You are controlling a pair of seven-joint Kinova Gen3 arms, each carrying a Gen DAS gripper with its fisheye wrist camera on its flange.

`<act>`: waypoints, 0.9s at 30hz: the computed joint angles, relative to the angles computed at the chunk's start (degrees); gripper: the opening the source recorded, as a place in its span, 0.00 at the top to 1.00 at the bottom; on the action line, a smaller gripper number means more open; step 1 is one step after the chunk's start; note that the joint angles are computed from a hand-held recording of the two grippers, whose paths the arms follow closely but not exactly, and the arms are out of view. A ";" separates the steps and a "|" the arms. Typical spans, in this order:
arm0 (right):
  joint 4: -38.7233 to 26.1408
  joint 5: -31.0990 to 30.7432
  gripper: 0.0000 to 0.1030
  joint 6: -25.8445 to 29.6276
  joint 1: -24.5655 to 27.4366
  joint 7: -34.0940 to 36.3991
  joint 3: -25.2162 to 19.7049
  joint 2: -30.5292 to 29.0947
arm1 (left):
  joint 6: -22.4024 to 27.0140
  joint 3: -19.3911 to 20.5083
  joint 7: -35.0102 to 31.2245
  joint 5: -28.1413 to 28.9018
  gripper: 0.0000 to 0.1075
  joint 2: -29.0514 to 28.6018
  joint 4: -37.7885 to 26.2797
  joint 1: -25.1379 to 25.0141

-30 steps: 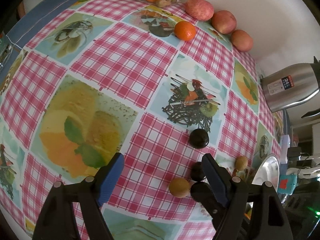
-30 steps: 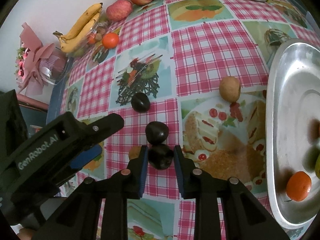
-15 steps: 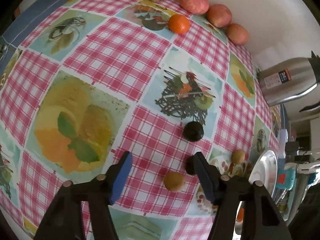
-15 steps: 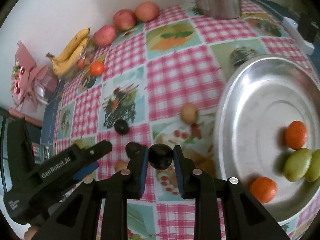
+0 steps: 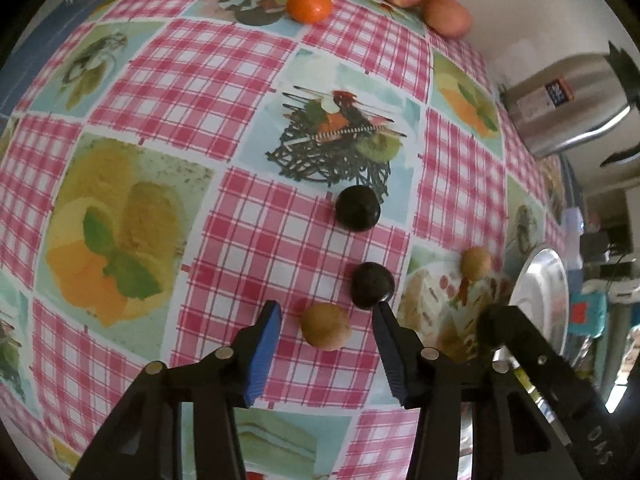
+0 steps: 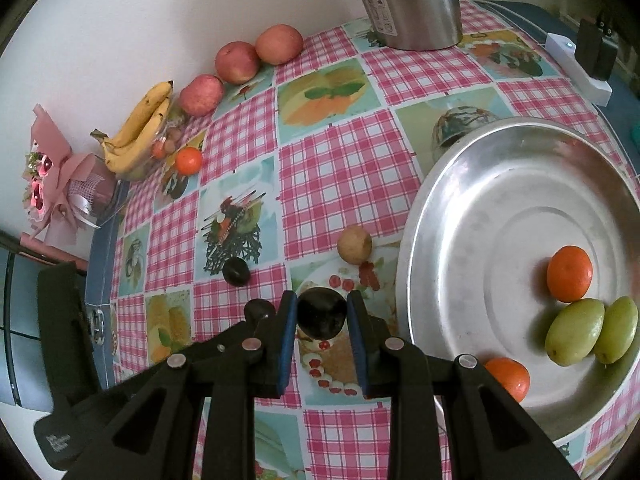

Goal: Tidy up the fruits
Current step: 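Close the left tool on the brown kiwi while the right tool holds the plum, then carry the kiwi with the left tool while the right tool carries the plum to the plate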

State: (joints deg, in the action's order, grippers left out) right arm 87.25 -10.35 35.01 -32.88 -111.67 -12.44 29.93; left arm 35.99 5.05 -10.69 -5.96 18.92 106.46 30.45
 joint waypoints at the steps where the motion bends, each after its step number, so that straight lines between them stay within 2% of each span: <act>1: -0.03 -0.06 0.74 0.04 0.05 0.06 -0.05 0.03 | 0.34 0.14 -0.31 -0.10 0.56 0.16 -0.26 0.00; 6: -0.05 -0.29 0.74 -0.01 0.24 0.33 -0.17 0.06 | 1.90 0.21 -0.87 -0.42 0.73 0.95 -1.59 0.34; 14: -0.04 -0.39 0.74 -0.03 0.18 0.40 -0.12 -0.02 | 0.89 -0.82 1.70 -3.01 0.74 -0.47 -1.93 2.15; 20: 0.06 -0.44 0.74 -0.25 0.27 0.57 -0.22 -0.31 | 0.03 -1.88 7.23 -8.26 0.74 -3.20 -1.02 4.17; 27: 0.57 -0.67 0.74 -0.63 0.54 0.75 -0.19 -0.67 | -1.50 -1.29 11.23 -12.62 0.74 -4.62 -0.11 4.18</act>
State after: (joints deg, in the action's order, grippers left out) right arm 87.82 -11.02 34.37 -32.33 -110.92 -12.63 29.25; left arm 34.49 3.76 0.54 -18.58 14.30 106.34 34.63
